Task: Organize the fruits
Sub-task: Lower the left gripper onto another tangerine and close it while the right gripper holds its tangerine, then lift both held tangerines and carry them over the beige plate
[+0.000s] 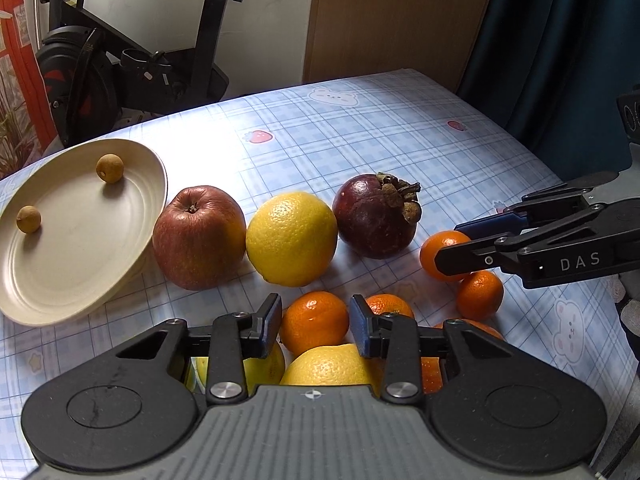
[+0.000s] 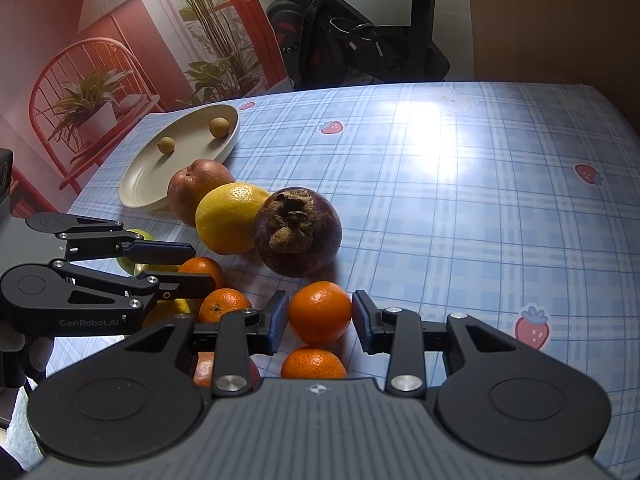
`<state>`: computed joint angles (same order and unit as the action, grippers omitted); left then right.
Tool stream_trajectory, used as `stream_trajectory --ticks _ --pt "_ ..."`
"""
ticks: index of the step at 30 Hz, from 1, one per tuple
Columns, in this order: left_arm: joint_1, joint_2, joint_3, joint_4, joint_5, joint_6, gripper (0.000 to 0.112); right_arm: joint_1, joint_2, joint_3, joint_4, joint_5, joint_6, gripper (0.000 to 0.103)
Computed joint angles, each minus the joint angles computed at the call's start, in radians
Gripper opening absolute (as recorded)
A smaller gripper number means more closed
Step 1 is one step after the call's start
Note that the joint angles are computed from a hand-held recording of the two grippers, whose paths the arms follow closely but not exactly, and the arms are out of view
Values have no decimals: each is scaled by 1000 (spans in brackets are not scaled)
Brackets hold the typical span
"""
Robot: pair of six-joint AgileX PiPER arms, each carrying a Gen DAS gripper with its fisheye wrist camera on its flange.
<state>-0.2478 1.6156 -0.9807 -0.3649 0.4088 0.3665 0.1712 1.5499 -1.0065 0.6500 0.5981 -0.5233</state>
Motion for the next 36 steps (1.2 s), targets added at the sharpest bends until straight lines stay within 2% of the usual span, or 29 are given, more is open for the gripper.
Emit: stream_trajectory --ticks 9,11,12,13,15,17,19,21,23,24,25,29,36 --pt "2 -68 79 -73 -70 4 35 13 -20 8 -19 -16 25 38" --pt "-3 -84 87 -51 -83 -28 29 16 -27 10 -30 -20 32 38" --pt "-3 -91 89 -47 -88 -40 5 19 -32 10 -35 -22 38 38" --pt "1 -96 89 -51 -90 -43 5 24 -35 9 -44 -25 47 38" --pt "23 -88 79 -134 -68 33 5 32 -40 8 -62 -25 64 38" --pt "26 -62 60 -116 -34 24 6 36 -44 11 -67 -26 71 38" --pt "27 -66 86 -156 -68 69 10 37 -48 16 -67 -28 73 38" --pt "46 -61 82 -212 -50 91 11 37 -48 14 -67 -28 68 37" --pt "65 -52 71 -281 -23 148 17 35 -46 13 -61 -26 61 38" --pt "66 -46 66 -288 -17 159 28 35 -45 12 -60 -26 60 38" --pt "64 -42 65 -293 -19 168 34 34 -45 12 -60 -26 58 38" --pt "35 -14 50 -234 -37 118 34 31 -44 15 -46 -25 45 38" --pt "23 20 41 -293 -73 136 38 30 -42 20 -49 -39 55 38"
